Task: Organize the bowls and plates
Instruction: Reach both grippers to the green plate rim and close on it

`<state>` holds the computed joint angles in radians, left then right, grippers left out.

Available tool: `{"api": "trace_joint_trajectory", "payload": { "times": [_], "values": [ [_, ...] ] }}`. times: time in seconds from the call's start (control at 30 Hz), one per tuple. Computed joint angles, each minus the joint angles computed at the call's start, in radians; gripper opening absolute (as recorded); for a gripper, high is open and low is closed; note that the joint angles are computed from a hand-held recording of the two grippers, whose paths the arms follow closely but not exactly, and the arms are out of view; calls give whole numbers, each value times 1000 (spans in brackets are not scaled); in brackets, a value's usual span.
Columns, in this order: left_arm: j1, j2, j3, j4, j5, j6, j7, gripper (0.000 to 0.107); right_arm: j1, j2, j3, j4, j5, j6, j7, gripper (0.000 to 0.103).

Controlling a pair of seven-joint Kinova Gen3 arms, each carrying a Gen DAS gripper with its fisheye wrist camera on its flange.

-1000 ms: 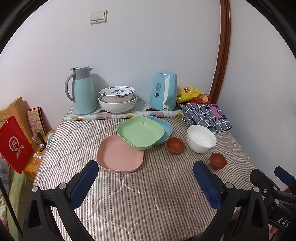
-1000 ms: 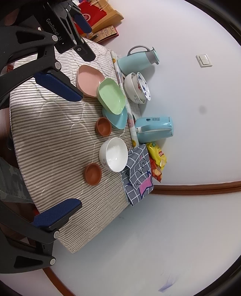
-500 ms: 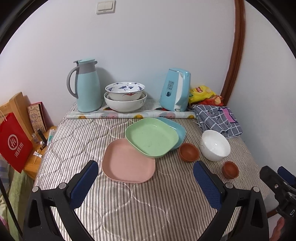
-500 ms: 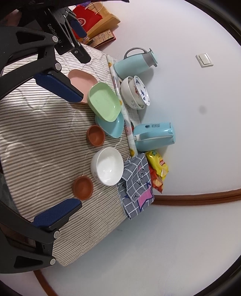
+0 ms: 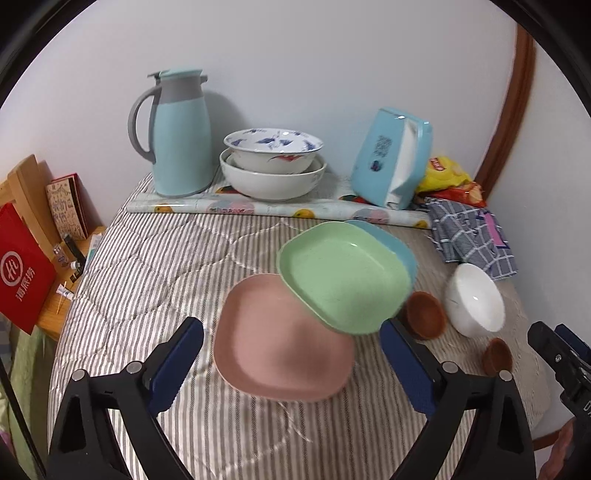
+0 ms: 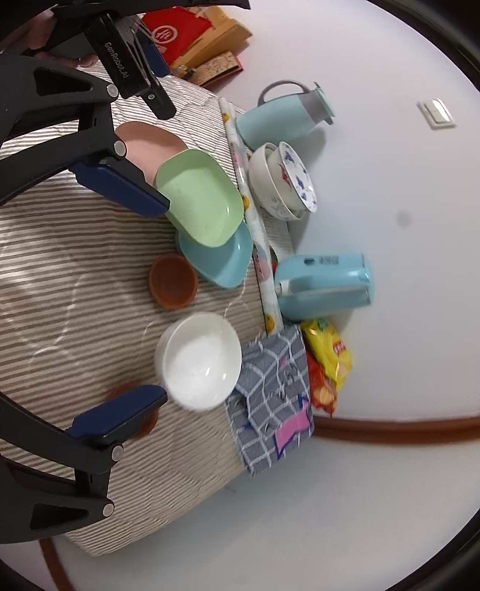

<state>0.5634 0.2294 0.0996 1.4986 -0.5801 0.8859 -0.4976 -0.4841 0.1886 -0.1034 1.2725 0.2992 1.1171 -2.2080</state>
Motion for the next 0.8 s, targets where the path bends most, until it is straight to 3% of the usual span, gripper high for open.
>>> {"api": "trace_joint_trajectory", "payload": {
  "times": [0.13, 0.4, 0.47, 0.8],
  "values": [
    [-54, 31, -7, -18, 64, -24, -61, 85, 11, 70, 2, -55, -36, -4, 63, 82],
    [-131, 105, -28, -76, 200, -83, -224, 74, 14, 192, 26, -156, -111, 0, 130, 69],
    [-149, 126, -32, -95, 238, -96, -259, 66, 13, 217, 32, -176, -126, 4, 134, 66],
    [-185, 251, -50, -249, 344, -82, -442, 60, 25, 321, 41, -271, -219, 48, 143, 61]
  ]
}}
